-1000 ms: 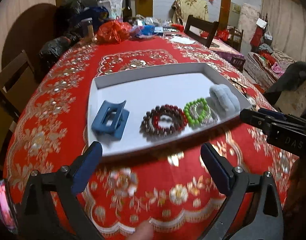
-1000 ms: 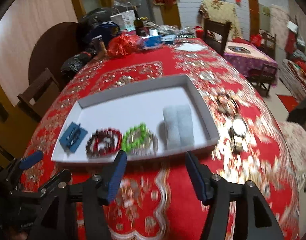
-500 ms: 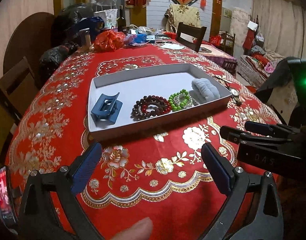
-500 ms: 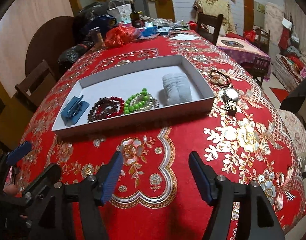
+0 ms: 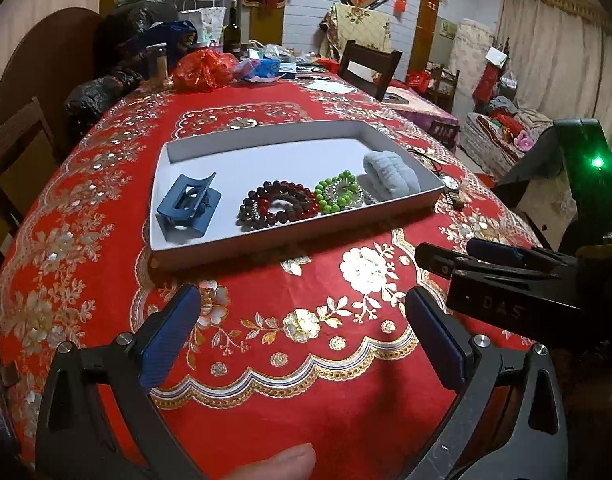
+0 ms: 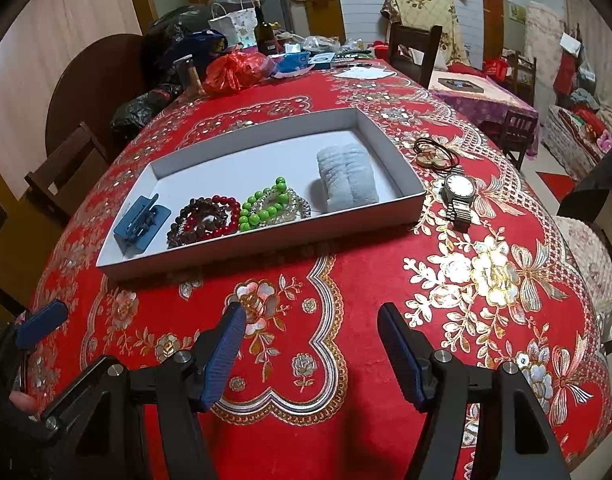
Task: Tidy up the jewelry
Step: 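Withdraw both open tools from the white tray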
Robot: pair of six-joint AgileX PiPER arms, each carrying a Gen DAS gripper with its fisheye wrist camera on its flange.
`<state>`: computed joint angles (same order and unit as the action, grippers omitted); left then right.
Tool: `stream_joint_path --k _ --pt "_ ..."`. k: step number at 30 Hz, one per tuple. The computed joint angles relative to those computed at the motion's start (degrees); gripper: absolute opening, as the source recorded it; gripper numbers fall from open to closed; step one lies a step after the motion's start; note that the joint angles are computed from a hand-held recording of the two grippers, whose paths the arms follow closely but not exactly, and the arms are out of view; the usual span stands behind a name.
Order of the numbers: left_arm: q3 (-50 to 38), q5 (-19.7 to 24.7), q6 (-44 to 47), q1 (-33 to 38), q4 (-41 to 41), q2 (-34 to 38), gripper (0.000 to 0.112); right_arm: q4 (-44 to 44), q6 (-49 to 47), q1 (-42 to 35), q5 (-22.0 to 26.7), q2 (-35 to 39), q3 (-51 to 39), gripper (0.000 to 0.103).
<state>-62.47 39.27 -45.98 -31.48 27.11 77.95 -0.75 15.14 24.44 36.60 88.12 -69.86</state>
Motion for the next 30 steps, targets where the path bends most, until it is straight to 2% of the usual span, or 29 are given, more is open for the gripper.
stream_joint_path --k 15,21,26,30 --pt "-0.29 0.50 1.47 0.44 -2.03 1.18 0.102 0.04 -0.16 -0.02 -0.06 0.17 -0.14 0.066" --pt "-0.74 2.80 -0.21 0.77 -0.45 1.77 0.102 -0.02 -0.38 0.17 1.04 1.01 -0.70 0.066" --pt "-1.99 5.63 -0.84 1.58 0.36 2.12 0.102 -2.60 0.99 1.40 0.05 -0.30 0.21 0.066" --pt "-2.12 6.08 0.04 2.35 -1.08 1.36 0.102 1.62 -2.13 0.26 -0.42 -1.91 0.97 0.066"
